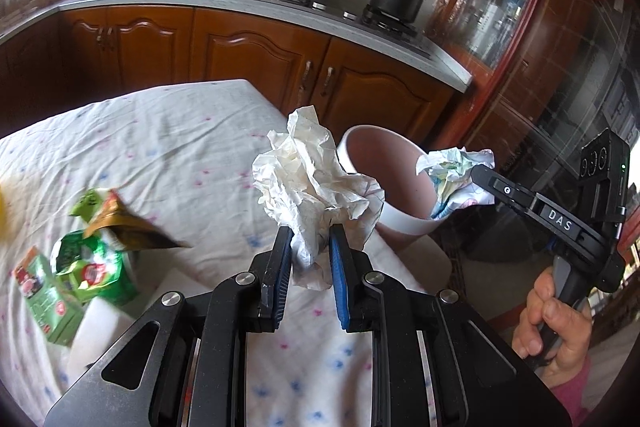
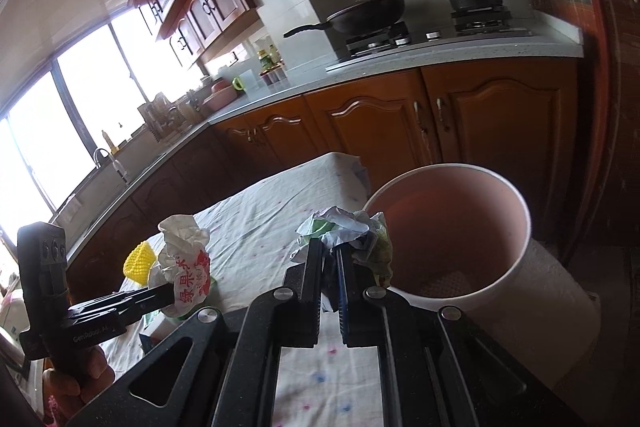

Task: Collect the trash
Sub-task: 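Carry both items to the pink bin and open both tools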

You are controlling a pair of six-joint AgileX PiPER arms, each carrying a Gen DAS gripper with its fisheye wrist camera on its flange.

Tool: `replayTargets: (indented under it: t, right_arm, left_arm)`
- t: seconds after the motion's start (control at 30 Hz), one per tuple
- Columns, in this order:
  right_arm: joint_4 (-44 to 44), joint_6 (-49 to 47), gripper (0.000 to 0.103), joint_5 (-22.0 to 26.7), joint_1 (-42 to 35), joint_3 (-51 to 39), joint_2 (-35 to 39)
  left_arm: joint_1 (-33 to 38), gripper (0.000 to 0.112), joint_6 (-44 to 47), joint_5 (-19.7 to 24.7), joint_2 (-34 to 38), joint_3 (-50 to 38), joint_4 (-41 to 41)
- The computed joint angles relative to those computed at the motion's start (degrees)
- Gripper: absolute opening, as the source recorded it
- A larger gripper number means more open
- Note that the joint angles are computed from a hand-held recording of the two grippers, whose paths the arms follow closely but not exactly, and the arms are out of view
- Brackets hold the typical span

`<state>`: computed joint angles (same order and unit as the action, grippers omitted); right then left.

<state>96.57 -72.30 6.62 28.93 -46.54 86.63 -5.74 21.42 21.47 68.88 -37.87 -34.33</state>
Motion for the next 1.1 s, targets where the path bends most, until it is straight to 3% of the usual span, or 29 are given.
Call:
replayTargets:
  t: [0.2, 0.4, 0.9, 1.0, 1.07, 1.1]
  right_arm:
    - [-0.06, -0.92, 0.007, 0.82, -3.92, 0.55, 0.01]
    - [-6.22, 3.18, 0.007, 3.42, -9.33, -1.44, 2.55]
    - [-12.66, 7.78, 0.007, 8.02, -16.98, -6.1, 9.77]
    - [-14.87, 9.76, 0.012, 8.8, -17.29, -7.91, 12.18]
    - [-15.0, 10.29, 0.013, 10.49, -18.02, -8.79, 13.9]
    - [-15.27, 10.64, 0.019, 10.83, -18.32, -9.23, 14.52]
  left_arm:
    - [-6.04, 0.017, -5.69, -0.71, 6.24, -6.18, 3.69]
    - [-11.46, 0.018, -11.01, 0.52, 15.3, -16.43, 7.91]
    - [-17.13, 0.02, -22.25, 5.6, 36.07, -36.52, 17.89]
    - [-18.19, 0.027, -25.07, 5.96, 37.1, -37.55, 21.48]
    - [-18.62, 0.041, -26.7, 5.58, 36.71, -36.96, 23.58]
    - [-18.96, 0.057, -28.73, 5.58, 36.78, -37.09, 25.53]
